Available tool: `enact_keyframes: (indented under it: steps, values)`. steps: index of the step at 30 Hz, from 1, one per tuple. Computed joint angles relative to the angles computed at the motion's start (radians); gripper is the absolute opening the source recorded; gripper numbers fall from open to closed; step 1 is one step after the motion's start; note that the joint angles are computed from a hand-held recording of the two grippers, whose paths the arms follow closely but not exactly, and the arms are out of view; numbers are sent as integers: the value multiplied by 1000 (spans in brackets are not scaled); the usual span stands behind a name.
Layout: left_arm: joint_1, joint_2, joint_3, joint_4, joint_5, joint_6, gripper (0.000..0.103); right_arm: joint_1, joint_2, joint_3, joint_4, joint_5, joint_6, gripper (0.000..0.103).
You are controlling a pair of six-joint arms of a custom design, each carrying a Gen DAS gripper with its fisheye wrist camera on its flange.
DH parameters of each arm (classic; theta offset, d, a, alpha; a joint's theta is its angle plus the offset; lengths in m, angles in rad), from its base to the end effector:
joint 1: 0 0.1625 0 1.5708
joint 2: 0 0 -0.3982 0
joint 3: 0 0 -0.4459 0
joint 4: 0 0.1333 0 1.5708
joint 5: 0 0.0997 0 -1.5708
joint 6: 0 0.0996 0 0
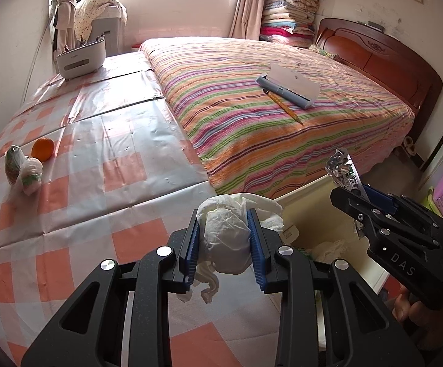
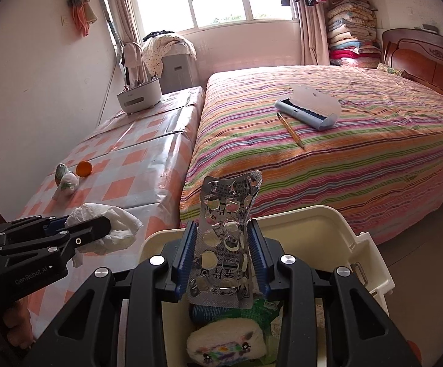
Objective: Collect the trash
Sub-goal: 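Open both tools to drop the tissues and blister pack into the bin, then move both tools back to the table toward the food bag and orange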
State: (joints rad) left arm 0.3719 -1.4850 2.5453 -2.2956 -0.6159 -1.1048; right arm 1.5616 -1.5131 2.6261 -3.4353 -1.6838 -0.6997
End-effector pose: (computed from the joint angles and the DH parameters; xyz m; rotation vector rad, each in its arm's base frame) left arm -0.2268 -0.3188 0.0830 0.3097 2.2899 -0.9294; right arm 0.1187 -0.3616 0.1558 0.8347 -2.4942 0.9212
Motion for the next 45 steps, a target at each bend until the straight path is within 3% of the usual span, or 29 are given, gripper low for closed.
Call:
enact_keyframes:
  steps: [4,6,11,18,33,38,39,41,43,45]
  values:
    - [1,25,-7,-32,-5,20,30,-21,-20,4,21,7,10,36]
    - [4,38,-11,-46,-11,32,30,-28,-23,8,19,8,21,51]
    - [5,58,-16,-72,-19,46,30,-56,-50,21,-12,43,49,65]
    - [6,90,-26,-117,-32,76,30,-108,-101,31,-27,122,125,68]
    - [13,200,-71,-248,-68,177,33,-176,-156,50,-78,229,197,68]
    - [14,226,-80,-276,-76,193,38,-185,-162,46,-62,235,209,68]
    - [13,231,-82,-282,-76,196,42,-186,-162,46,-63,238,210,68]
    - [7,238,-81,-293,-65,198,59,-190,-163,48,-69,242,210,68]
    - [-2,242,-78,-298,-49,193,67,-193,-165,51,-75,245,212,68]
    - [-5,242,-78,-297,-38,190,69,-196,-167,51,-73,249,219,68]
